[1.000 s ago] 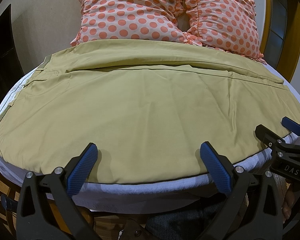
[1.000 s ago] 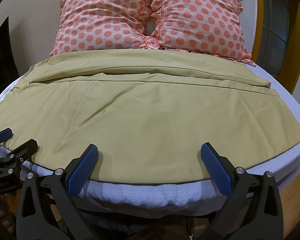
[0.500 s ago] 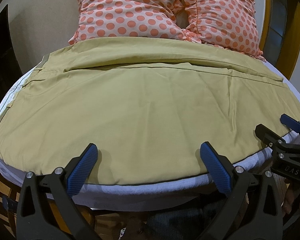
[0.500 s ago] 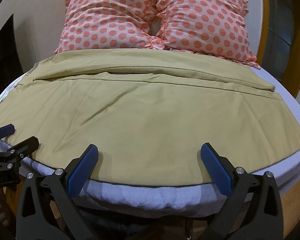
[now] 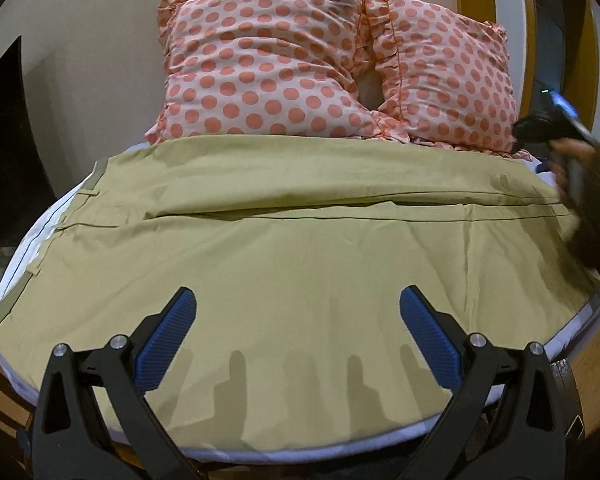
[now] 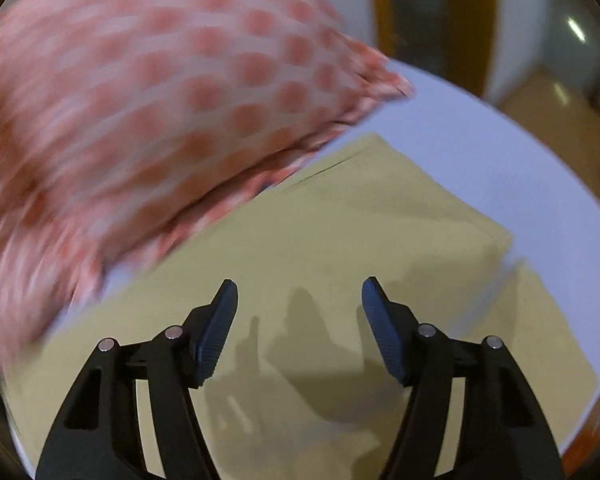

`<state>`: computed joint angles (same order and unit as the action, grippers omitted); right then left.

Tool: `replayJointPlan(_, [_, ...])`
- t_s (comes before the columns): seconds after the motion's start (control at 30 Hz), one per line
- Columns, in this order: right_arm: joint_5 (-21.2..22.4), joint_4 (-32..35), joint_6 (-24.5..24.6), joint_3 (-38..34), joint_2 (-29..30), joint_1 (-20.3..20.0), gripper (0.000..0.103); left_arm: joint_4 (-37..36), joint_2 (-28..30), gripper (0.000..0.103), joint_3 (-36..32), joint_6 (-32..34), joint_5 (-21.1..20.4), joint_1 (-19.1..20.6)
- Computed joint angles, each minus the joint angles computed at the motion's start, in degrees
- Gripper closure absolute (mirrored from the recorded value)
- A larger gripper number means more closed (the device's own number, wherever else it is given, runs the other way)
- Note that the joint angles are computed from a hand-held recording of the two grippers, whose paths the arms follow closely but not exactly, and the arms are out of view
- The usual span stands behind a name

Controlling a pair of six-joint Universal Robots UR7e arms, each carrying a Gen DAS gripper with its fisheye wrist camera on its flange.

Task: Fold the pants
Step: 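Grasp the trouser hem with the right gripper and lift it toward the waistband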

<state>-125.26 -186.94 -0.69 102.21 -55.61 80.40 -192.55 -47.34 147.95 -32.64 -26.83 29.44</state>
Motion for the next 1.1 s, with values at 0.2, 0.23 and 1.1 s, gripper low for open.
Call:
replayJointPlan(0.2, [-7.00, 10.24, 11.20, -18.03, 9.71, -0.70, 0.040, -5.23, 1.72, 0.002, -1.05, 5.06, 0.78, 2.12])
replayJointPlan(0.23, [-10.06, 9.62, 9.94, -20.66, 11.84, -0.27, 0.040, -6.00, 1.88, 0.002, -0.83, 5.44, 0.90, 2.17])
replayJointPlan(1.1, [58.38, -36.07, -0.62, 35.68, -17.01, -27.35, 0.099, -29.58, -2.45, 0.002, 4.80, 10.39, -4.78, 5.74])
